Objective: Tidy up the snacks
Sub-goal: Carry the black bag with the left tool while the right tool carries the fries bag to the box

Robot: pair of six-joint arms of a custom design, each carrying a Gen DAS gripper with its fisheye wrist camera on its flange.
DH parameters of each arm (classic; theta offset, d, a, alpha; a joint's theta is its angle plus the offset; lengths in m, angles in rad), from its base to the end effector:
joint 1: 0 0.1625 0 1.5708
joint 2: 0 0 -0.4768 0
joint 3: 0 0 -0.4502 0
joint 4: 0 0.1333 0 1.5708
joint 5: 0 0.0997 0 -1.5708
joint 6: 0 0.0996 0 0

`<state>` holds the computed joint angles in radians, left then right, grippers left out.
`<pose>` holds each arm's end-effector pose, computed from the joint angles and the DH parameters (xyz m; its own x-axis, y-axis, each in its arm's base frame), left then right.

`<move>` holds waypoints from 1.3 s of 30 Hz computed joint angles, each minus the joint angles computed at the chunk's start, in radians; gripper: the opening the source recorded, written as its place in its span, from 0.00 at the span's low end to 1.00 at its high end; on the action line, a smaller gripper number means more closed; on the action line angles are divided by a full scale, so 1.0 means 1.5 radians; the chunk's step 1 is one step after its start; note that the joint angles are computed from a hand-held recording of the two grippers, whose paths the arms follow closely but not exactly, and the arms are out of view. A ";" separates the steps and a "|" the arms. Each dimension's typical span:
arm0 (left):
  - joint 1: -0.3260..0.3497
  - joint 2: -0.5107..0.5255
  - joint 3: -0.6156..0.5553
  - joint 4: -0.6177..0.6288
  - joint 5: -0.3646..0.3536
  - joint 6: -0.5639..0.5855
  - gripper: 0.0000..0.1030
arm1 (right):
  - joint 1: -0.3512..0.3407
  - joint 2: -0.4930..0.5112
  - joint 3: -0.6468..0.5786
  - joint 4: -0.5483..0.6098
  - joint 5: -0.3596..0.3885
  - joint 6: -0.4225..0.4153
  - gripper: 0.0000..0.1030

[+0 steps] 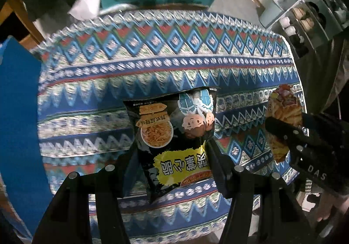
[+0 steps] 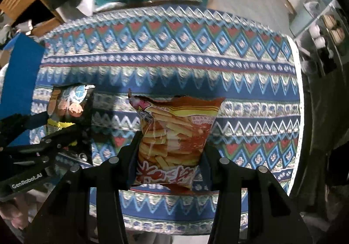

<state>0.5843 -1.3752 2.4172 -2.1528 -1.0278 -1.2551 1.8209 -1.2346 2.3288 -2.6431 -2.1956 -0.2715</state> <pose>-0.2078 -0.3589 0.1208 -0.7977 -0.2088 -0.5658 -0.0350 0.9526 -0.3023 0.1870 -0.4288 0.1296 -0.6876 -0.4651 0.5575 -0.4483 0.8760 0.1779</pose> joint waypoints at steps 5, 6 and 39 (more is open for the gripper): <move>-0.029 -0.056 0.000 0.076 0.017 -0.023 0.59 | 0.041 0.009 -0.011 -0.003 0.025 0.006 0.45; -0.039 -0.072 -0.001 0.103 0.022 -0.029 0.59 | 0.044 0.010 -0.012 -0.004 0.031 0.002 0.45; -0.230 -0.489 -0.023 0.712 0.063 -0.376 0.59 | 0.253 0.147 -0.109 -0.001 0.188 0.011 0.44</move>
<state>0.2395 -2.1085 2.3834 -1.0845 -0.9333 -1.8191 2.1997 -1.0138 2.1649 -2.6438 -1.9136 -0.2553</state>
